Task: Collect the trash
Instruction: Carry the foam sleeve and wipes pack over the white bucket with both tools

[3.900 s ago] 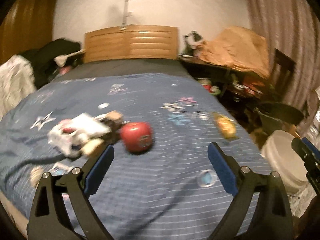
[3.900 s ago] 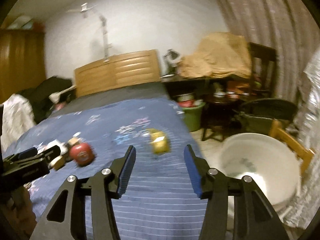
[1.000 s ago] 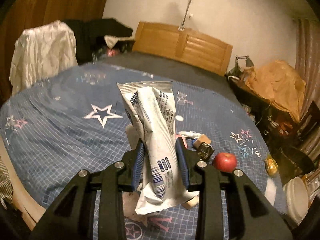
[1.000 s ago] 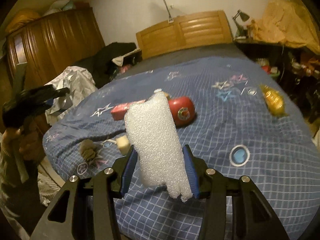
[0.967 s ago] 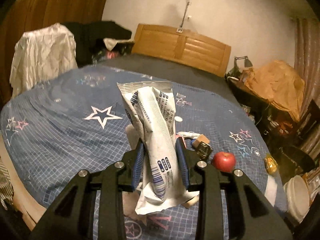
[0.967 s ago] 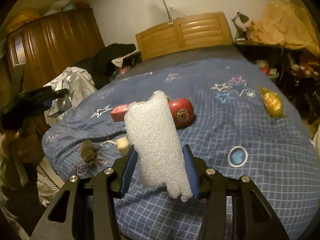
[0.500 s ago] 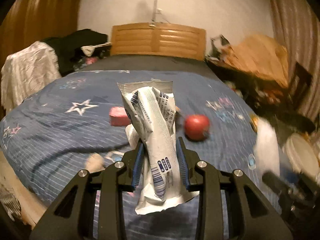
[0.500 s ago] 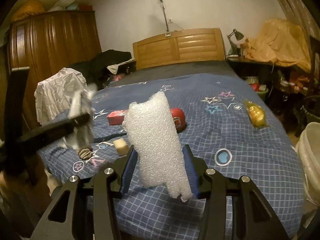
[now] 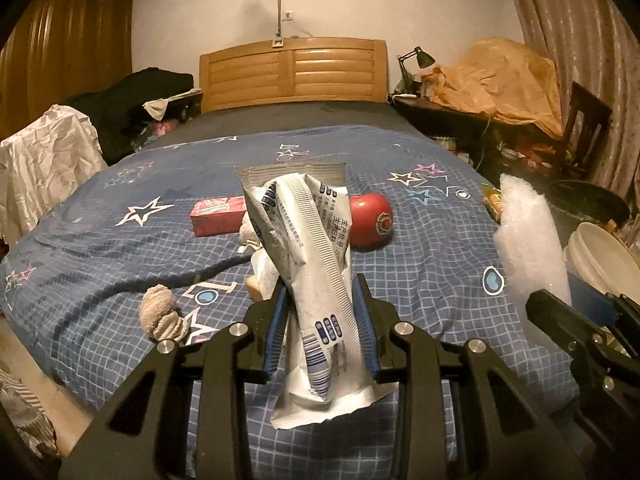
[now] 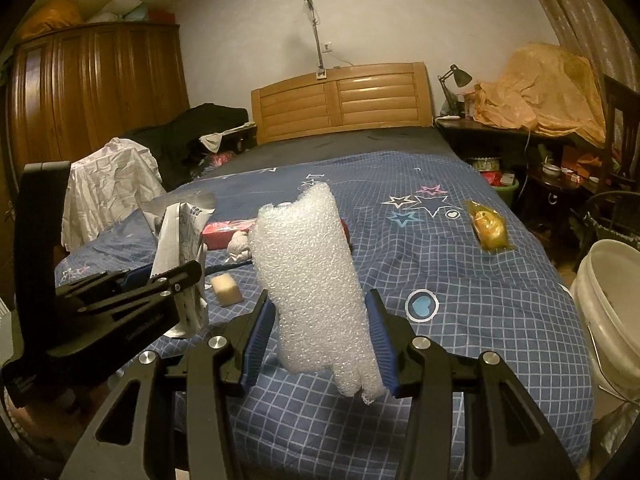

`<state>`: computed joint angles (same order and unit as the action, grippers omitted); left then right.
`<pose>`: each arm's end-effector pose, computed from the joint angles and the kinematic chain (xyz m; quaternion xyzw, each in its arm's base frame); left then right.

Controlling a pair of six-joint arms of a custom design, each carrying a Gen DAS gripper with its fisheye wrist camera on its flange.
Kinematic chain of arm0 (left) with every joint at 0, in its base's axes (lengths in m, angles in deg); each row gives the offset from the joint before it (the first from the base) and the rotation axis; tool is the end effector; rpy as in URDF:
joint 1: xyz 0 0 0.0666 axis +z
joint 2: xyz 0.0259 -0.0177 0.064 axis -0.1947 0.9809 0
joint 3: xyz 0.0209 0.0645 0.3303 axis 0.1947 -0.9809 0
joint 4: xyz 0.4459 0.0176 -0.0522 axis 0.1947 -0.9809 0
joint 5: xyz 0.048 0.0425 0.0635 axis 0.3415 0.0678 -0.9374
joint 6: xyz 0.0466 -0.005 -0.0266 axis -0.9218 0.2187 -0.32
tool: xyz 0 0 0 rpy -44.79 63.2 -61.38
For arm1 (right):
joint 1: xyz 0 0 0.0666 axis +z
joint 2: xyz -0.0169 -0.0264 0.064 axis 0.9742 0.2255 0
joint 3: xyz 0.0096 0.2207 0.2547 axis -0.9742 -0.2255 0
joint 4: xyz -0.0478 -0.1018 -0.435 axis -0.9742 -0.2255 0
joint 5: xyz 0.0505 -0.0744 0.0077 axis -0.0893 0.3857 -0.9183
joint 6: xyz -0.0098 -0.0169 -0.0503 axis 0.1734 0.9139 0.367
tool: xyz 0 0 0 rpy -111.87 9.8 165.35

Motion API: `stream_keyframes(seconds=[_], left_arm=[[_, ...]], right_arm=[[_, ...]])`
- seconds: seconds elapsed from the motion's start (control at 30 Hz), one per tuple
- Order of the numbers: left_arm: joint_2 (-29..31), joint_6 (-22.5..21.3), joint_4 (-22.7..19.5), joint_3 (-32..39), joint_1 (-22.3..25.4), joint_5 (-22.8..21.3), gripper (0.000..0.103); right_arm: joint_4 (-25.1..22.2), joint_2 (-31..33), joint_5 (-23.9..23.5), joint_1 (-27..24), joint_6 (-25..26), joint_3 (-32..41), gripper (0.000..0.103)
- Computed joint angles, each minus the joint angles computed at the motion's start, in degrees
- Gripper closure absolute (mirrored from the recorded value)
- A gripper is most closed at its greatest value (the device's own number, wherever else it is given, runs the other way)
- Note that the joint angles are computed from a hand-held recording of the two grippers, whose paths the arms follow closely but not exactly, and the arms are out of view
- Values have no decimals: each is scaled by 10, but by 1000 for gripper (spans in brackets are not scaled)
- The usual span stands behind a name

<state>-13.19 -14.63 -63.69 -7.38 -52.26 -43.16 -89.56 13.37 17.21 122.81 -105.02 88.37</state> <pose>0.3906 -0.3244 0.3868 0.1374 0.8759 -0.0605 0.4585 0.2928 0.2687 0.3379 0.0650 0.8565 0.0376 0.5107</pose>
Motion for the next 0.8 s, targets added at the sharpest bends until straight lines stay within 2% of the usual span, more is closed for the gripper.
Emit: stream_keyframes(seconds=[0.33,0.57,0.8], left_arm=[[9,-5,-7,11,-17,-14,72],[28,-14,-9,32,-32,-21,72],[44,-18,-19,48,-45,-30,72]], right_arm=[[-5,-22,20,0,-4,-11,55],[-21,-65,37,-5,-22,-37,55],[-26,-105,33,-18,-36,-67,55]])
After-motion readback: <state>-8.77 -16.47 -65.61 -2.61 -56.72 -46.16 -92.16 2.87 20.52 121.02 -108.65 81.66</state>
